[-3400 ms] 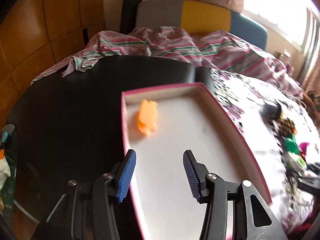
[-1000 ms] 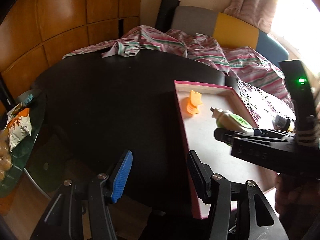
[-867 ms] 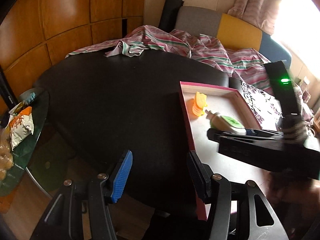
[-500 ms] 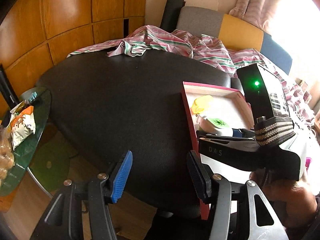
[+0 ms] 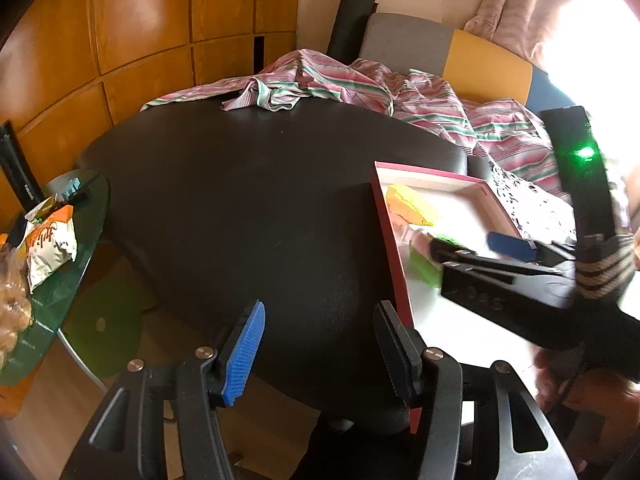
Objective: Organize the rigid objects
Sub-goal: 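Lower the white-green device into the tray and open the right gripper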
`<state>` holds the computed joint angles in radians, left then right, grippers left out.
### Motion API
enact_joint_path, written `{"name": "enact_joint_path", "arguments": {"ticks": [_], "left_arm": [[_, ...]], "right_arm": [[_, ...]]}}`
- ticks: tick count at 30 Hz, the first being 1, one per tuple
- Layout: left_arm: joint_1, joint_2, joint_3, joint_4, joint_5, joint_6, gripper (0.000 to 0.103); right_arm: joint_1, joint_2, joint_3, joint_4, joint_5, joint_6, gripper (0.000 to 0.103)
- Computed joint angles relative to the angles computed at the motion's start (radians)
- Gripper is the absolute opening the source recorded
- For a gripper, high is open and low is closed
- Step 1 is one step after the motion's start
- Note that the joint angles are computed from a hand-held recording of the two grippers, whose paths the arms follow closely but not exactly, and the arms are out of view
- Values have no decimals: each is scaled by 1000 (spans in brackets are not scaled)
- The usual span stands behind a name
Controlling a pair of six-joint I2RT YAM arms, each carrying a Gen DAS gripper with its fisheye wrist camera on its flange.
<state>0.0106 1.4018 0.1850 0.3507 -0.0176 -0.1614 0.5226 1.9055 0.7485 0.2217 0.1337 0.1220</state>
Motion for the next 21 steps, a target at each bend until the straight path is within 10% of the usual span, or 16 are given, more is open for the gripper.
{"name": "enact_joint_path", "arguments": {"ticks": [21], "left_arm": [[-46,-66,-7,-52,-44,-11,58]], "right_arm": [[128,-448,-198,-18,231,17,66]]}}
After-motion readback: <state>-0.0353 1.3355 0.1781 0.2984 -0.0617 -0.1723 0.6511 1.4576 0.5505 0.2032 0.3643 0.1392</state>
